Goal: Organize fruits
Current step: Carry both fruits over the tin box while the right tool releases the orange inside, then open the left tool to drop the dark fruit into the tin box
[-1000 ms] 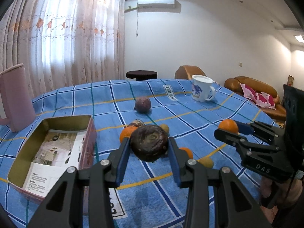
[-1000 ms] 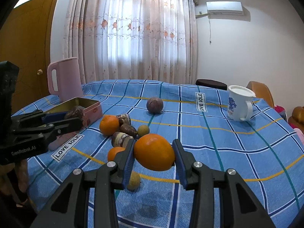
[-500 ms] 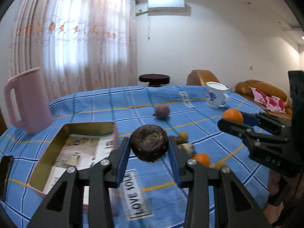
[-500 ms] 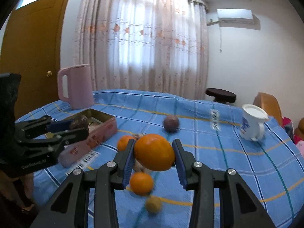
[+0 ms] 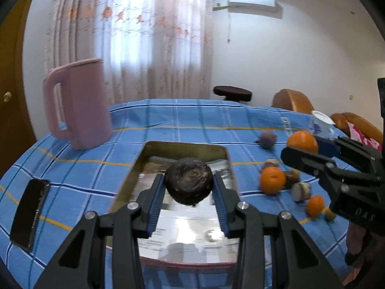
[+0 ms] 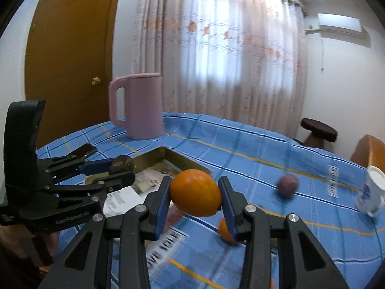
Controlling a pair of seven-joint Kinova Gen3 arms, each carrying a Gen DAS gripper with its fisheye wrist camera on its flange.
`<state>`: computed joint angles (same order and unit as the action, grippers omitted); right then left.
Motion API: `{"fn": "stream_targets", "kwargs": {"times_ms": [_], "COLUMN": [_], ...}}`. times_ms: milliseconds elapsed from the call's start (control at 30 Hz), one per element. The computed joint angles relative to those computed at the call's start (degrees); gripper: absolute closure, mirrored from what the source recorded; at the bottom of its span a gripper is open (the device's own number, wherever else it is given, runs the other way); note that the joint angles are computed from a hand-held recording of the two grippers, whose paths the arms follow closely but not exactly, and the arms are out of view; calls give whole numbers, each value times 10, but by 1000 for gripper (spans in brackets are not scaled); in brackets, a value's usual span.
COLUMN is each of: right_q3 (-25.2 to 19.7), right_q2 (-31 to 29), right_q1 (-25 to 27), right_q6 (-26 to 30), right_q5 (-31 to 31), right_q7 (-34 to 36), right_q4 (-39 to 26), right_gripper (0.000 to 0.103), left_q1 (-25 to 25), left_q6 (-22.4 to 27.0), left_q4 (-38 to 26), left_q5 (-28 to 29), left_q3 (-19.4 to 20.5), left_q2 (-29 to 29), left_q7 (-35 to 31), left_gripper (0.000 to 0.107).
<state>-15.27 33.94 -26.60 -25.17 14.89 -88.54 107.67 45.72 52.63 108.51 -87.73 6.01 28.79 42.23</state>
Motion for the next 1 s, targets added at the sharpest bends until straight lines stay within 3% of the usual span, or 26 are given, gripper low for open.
{"fn": "stream_targets", "kwargs": {"times_ms": [333,833,900,1000], "right_q3": [-26,-54,-46,-6], "right_q2": [58,86,86,79], "right_q1": [-31,-33,-40,-67], "right_q6": [106,187,188,162], "right_q5": [10,-15,-24,-56], "right_q7": [14,68,75,80], "right_q4": [-109,-158,-159,-147], "right_gripper": [61,61,55,34], "left_q1": [-33,-36,-33,-28], "left_q6": [-31,-37,-34,-28], "left_q4": [20,17,15,18], "left_q5": [22,51,57,59], "left_q3": [-6,-15,-18,-22], "left_q2": [-8,-2,-1,-4], "left_q7": [-10,-28,-33,-28], "left_gripper": [66,66,66,64]}}
